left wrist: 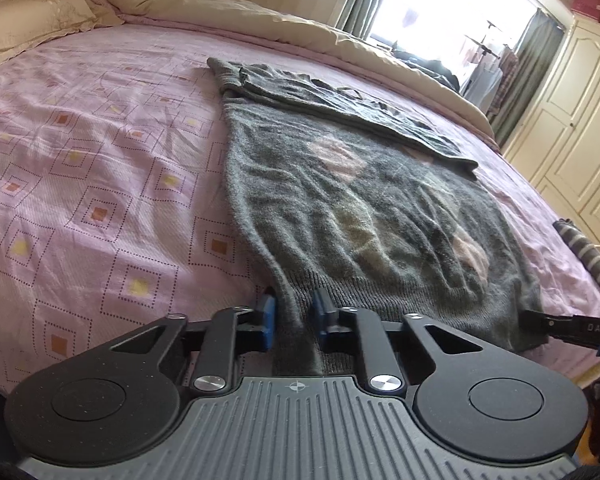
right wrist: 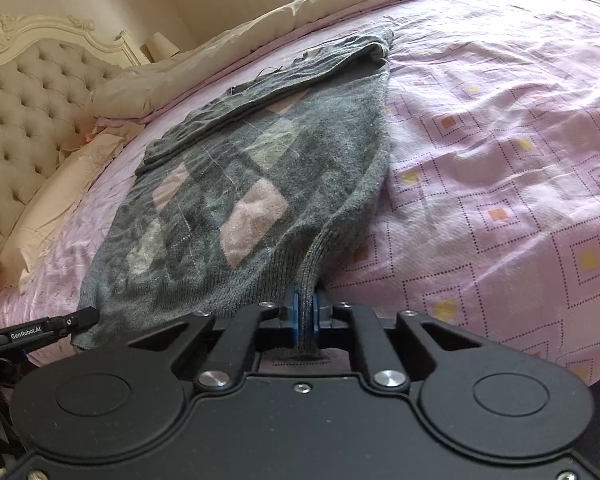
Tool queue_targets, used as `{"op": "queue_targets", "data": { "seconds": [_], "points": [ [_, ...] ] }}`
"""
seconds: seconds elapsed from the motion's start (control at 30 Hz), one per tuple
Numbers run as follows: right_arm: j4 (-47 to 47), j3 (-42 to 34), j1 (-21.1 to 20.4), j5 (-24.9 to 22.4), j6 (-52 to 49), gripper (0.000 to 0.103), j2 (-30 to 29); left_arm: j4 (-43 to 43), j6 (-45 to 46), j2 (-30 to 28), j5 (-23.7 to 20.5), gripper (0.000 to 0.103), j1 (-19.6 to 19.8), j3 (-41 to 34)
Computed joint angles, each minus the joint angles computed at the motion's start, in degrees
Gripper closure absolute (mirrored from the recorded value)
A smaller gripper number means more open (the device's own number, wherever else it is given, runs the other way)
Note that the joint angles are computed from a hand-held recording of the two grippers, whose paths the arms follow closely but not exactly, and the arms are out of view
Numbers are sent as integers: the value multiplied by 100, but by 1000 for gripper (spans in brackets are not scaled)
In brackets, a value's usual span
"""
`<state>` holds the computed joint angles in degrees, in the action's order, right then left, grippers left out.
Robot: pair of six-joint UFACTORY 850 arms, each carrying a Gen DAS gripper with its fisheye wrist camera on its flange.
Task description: Fold small clothes
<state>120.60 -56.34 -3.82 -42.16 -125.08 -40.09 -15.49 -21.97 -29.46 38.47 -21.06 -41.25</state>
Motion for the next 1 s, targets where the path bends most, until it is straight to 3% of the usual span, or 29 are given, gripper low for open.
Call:
{"op": "queue_targets", "data": {
  "seconds": [0.03, 0.33, 0.53, 0.77, 1.0],
  "points": [
    [-56, 1, -29, -83, 110, 88, -1, 115, -161, 9, 15, 99, 40, 18],
    [-218, -68, -213, -904, 598, 88, 251, 235, -329, 447, 439, 99, 151, 198],
    [-222, -641, -220, -1264, 947, 88, 203, 465, -87, 708, 648, 99, 363, -76],
    [-113, -2186, -15, -1150, 1434, 88, -473, 991, 44, 443, 503, 99, 789, -1061],
    [-624, -4749, 274, -264, 2702, 89, -1888, 1097, 187, -443, -63, 99, 1115, -2623]
  ]
}}
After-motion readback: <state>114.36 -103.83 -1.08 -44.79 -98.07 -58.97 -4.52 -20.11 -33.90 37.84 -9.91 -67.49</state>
